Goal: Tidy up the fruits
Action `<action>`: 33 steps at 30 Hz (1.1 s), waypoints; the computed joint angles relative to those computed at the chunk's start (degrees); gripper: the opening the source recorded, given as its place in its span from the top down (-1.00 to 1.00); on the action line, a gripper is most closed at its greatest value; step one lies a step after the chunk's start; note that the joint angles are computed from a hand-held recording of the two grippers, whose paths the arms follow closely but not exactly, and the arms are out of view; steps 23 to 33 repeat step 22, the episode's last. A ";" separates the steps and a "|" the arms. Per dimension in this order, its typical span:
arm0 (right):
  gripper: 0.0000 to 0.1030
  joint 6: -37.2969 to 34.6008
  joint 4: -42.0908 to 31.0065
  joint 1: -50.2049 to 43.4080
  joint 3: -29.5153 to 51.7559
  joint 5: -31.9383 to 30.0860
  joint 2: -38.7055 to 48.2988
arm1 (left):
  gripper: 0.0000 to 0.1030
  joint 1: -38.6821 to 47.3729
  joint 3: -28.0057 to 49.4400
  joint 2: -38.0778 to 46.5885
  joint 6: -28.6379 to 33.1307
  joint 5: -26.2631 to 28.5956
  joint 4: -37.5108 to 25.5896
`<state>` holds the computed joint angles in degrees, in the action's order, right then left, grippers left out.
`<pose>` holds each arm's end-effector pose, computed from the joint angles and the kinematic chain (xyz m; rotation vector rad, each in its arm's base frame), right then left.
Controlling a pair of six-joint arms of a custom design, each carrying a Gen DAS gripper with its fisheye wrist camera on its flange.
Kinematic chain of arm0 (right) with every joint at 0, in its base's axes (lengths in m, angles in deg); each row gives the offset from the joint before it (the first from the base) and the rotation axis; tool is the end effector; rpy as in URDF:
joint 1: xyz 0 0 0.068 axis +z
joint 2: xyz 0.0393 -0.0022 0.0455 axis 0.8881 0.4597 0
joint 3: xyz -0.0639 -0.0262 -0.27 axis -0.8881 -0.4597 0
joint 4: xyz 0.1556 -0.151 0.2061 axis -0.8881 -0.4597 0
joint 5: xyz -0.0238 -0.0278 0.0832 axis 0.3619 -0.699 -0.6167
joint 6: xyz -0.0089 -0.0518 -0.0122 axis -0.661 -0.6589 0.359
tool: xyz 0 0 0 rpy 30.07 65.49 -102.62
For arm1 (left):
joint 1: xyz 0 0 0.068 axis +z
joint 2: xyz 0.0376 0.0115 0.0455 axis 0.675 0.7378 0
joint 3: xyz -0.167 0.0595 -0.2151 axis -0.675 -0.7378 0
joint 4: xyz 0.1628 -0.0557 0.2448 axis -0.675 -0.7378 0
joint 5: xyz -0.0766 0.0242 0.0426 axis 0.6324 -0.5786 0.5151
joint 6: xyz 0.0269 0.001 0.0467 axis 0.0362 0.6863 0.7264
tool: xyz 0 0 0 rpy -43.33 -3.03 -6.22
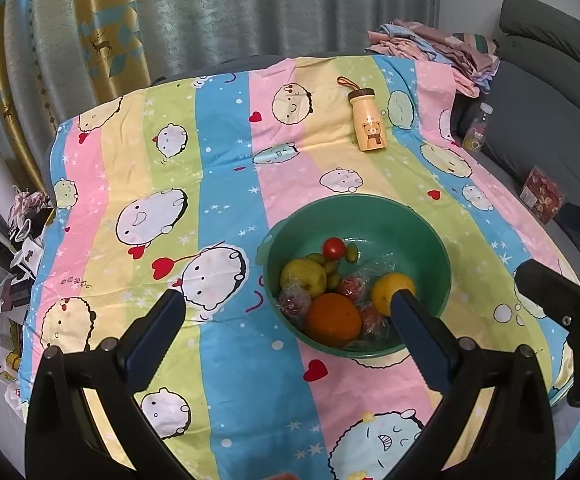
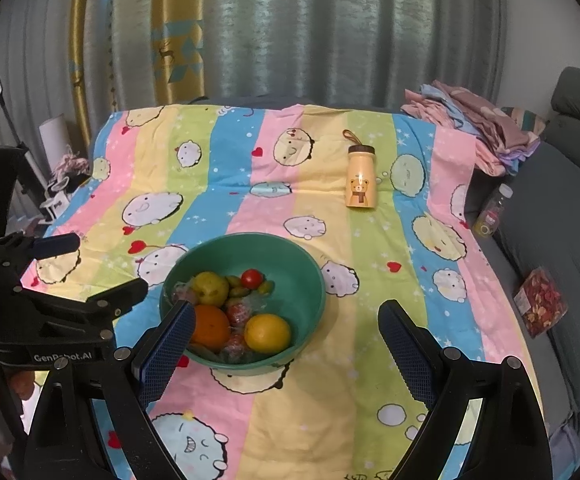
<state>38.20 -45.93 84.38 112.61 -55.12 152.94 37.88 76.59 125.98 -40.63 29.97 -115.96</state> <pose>0.2647 0.1003 0.3191 -0.2868 2.1464 0.0961 0.3079 -0.0233 0.3351 0.1473 2.3396 0.0336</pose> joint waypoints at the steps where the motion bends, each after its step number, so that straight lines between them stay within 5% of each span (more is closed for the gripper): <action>1: -0.79 -0.16 0.03 0.03 0.15 0.00 0.28 | -0.99 0.03 0.16 0.26 0.04 -0.03 -0.12; 33: -0.80 -0.93 1.42 -0.14 1.91 -1.20 4.50 | -0.99 0.43 3.54 3.89 -0.40 0.82 -0.97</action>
